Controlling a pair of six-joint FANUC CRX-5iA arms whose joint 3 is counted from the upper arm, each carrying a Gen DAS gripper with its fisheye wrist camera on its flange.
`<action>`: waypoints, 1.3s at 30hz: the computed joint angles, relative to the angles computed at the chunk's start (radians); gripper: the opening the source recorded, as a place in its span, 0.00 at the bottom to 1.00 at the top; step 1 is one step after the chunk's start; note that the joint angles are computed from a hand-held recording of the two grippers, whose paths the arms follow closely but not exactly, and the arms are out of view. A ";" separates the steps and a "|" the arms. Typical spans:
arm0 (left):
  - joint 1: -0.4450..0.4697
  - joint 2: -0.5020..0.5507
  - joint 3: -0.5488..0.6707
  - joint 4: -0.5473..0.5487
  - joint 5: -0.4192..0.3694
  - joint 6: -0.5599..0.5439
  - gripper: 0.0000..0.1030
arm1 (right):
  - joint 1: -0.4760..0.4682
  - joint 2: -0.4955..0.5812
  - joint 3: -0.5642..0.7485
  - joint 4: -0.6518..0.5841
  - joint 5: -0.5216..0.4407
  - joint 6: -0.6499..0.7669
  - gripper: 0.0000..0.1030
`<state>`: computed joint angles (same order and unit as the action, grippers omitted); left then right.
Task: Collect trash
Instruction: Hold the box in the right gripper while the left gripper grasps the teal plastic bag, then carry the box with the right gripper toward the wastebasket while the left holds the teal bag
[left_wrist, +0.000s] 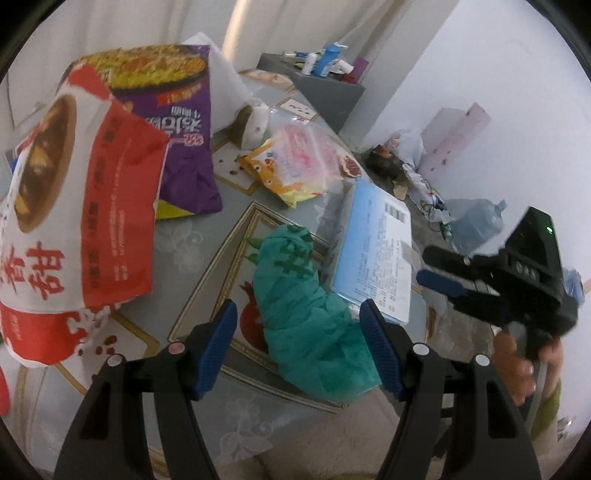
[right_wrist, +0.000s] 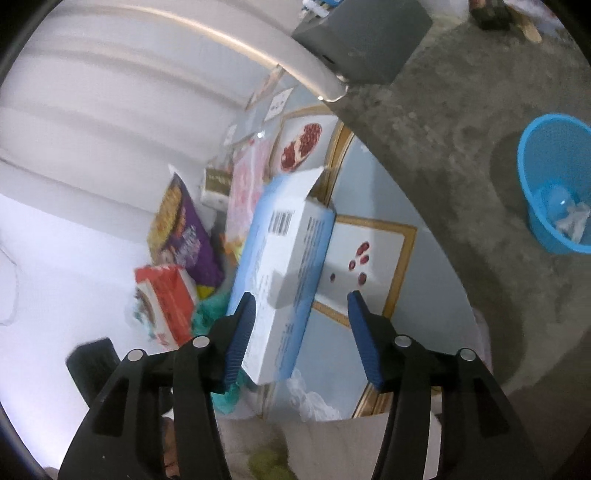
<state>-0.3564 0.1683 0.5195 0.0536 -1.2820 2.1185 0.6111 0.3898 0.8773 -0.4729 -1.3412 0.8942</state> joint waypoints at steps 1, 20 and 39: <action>0.002 -0.001 -0.002 0.004 0.006 0.001 0.64 | 0.005 0.009 0.014 0.003 -0.014 -0.001 0.51; 0.007 -0.056 -0.047 -0.031 0.120 0.048 0.47 | 0.088 0.141 0.209 0.223 -0.137 0.024 0.52; 0.018 0.066 0.067 0.068 0.104 -0.027 0.47 | 0.020 0.114 0.163 0.058 -0.099 0.065 0.41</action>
<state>-0.3389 0.2340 0.5870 0.1216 -1.1784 2.0918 0.6315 0.5042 1.0401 -0.4145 -1.4401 0.9593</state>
